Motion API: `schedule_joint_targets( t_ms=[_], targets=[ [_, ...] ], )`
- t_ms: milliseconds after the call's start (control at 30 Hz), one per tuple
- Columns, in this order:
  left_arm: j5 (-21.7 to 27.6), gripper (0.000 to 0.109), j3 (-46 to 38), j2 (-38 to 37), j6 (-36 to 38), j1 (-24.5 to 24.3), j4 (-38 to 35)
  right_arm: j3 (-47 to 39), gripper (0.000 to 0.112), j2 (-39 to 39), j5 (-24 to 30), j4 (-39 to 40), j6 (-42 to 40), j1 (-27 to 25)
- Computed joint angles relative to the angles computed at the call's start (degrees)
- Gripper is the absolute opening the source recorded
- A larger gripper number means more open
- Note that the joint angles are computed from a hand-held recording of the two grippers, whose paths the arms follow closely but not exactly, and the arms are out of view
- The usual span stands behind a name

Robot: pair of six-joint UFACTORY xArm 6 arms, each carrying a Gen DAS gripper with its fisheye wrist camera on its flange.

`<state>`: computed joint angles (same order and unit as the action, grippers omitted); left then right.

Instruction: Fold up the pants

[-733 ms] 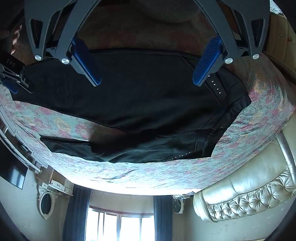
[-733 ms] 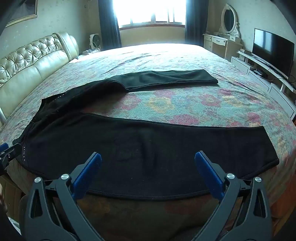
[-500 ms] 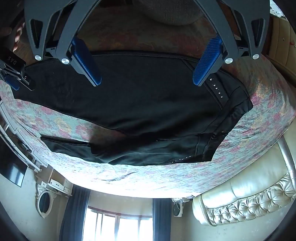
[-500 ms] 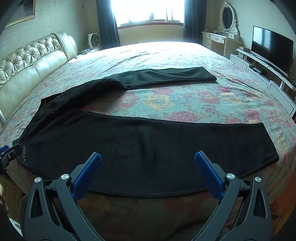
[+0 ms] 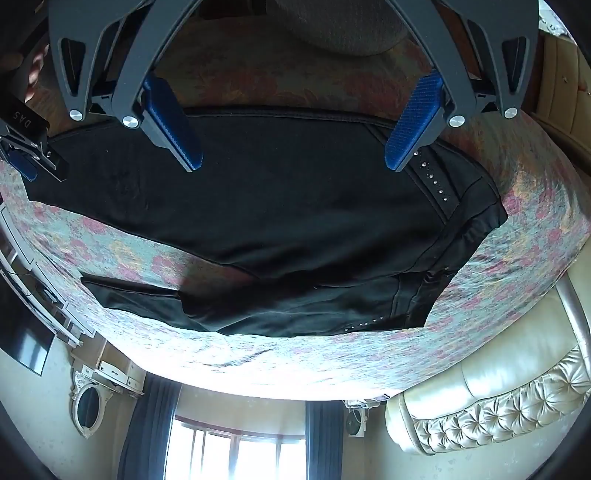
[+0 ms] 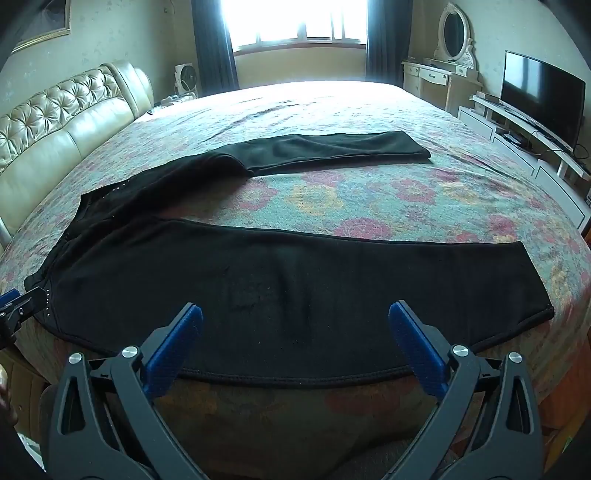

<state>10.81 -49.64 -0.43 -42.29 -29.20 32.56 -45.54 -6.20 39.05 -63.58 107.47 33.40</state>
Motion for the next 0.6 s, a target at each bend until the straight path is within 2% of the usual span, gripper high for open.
schedule_joint_targets(
  t_ms=[600],
  targets=[
    [0.8, 0.099, -0.4, -0.5, 2.2, -0.5, -2.5, 0.4, 0.101, -0.9, 0.6, 0.2, -0.3, 0.5]
  ],
)
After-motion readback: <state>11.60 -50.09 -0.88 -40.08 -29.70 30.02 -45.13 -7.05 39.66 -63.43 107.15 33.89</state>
